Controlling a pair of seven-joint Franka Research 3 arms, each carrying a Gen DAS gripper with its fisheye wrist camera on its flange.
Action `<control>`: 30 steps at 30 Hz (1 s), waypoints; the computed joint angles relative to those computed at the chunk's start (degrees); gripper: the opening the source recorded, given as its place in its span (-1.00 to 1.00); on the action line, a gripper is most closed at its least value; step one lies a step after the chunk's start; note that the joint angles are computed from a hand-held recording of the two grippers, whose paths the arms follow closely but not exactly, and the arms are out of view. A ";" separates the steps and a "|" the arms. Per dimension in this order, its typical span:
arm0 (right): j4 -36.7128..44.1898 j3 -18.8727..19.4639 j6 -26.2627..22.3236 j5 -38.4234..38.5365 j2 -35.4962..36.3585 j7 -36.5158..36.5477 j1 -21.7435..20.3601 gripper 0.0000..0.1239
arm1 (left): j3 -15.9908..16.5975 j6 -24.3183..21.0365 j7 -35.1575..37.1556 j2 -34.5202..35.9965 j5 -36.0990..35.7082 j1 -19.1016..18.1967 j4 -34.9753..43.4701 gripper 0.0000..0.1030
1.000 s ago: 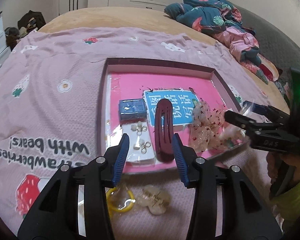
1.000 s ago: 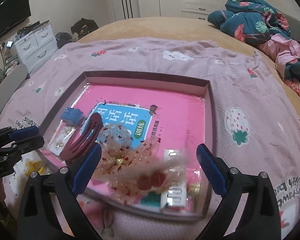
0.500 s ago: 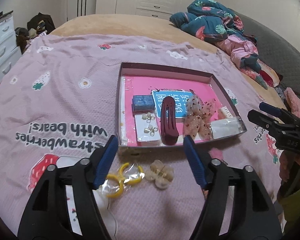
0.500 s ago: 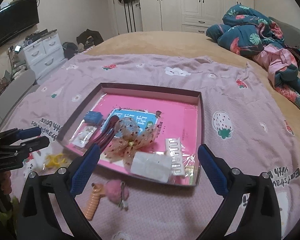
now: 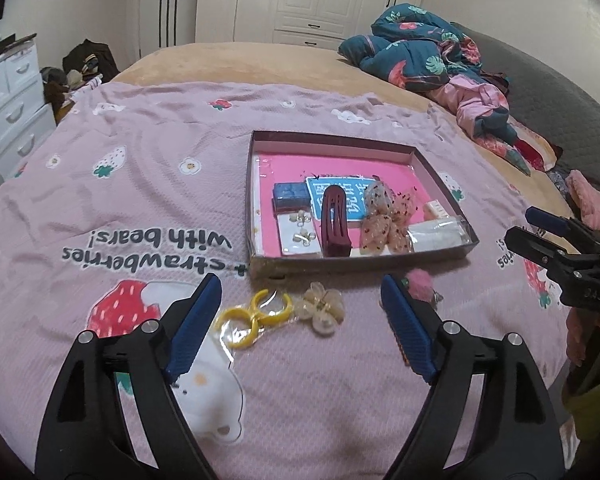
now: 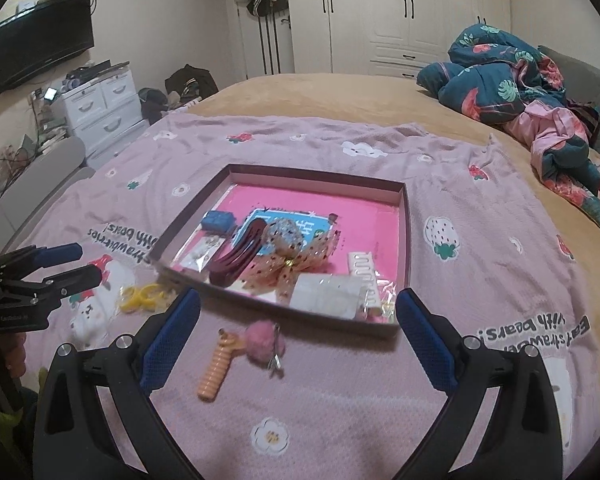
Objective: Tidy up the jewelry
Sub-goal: 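Withdraw both open tools from the tray back over the bed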
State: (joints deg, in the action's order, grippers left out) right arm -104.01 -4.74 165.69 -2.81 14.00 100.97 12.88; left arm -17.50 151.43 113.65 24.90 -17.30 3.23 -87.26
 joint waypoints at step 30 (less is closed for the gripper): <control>-8.42 2.39 1.57 -6.11 -4.33 5.10 2.59 0.58 | 2.72 5.86 3.27 -9.27 -6.11 1.90 -16.00 0.47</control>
State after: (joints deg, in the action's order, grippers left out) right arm -112.44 -2.34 167.26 -8.92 9.67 106.07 15.47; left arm -14.77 157.29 116.92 15.63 -23.40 5.13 -103.26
